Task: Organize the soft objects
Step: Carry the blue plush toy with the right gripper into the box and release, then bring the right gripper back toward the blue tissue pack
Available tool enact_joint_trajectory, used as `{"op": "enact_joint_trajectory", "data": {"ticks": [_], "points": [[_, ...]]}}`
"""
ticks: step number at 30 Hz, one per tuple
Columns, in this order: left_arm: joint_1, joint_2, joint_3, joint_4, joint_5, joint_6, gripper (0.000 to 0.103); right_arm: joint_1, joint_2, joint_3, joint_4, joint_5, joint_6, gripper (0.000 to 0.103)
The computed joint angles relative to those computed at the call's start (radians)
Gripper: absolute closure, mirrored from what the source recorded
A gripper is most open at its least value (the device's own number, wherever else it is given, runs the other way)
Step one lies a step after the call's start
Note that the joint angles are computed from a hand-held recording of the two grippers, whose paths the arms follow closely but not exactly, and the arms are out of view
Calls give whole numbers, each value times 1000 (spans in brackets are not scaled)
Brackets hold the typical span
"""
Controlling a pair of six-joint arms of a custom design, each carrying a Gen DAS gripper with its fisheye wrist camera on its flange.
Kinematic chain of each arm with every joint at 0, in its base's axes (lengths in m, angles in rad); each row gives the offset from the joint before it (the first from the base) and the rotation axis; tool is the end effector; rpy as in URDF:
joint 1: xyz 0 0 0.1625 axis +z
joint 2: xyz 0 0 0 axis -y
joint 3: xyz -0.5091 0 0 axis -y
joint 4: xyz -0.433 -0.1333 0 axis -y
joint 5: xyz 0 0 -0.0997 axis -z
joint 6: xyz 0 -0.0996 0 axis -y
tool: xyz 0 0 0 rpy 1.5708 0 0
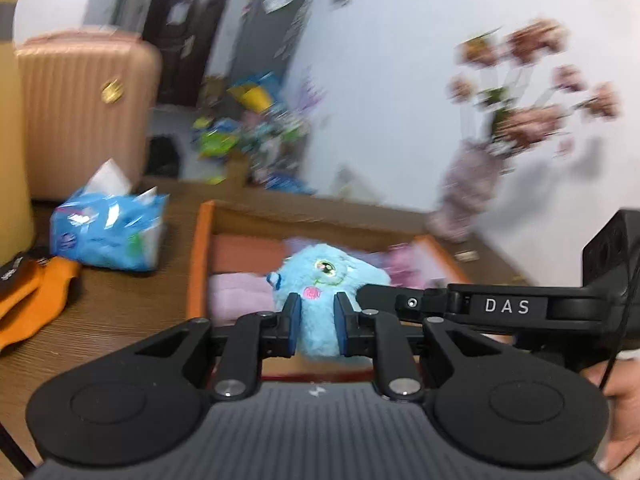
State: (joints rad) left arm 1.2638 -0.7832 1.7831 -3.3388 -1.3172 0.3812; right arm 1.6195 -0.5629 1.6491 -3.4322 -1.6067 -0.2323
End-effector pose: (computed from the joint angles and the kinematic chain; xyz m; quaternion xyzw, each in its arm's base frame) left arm -0.0708 -0.7470 0.1573 0.2657 0.8818 -0.3671 0.1310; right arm 0.1672 -0.7659 0.0497 0.1229 -0.9175 0.3748 0.0512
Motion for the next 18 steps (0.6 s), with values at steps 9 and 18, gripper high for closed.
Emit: {"op": "enact_joint_trajectory", "data": {"ticks": [9, 18], "points": [[18, 90, -37, -110, 154, 178, 85, 20, 114, -178, 218, -188, -42, 87], [-30, 5, 76, -259, 161, 231, 65, 37, -16, 20, -17, -240, -123, 67]]}}
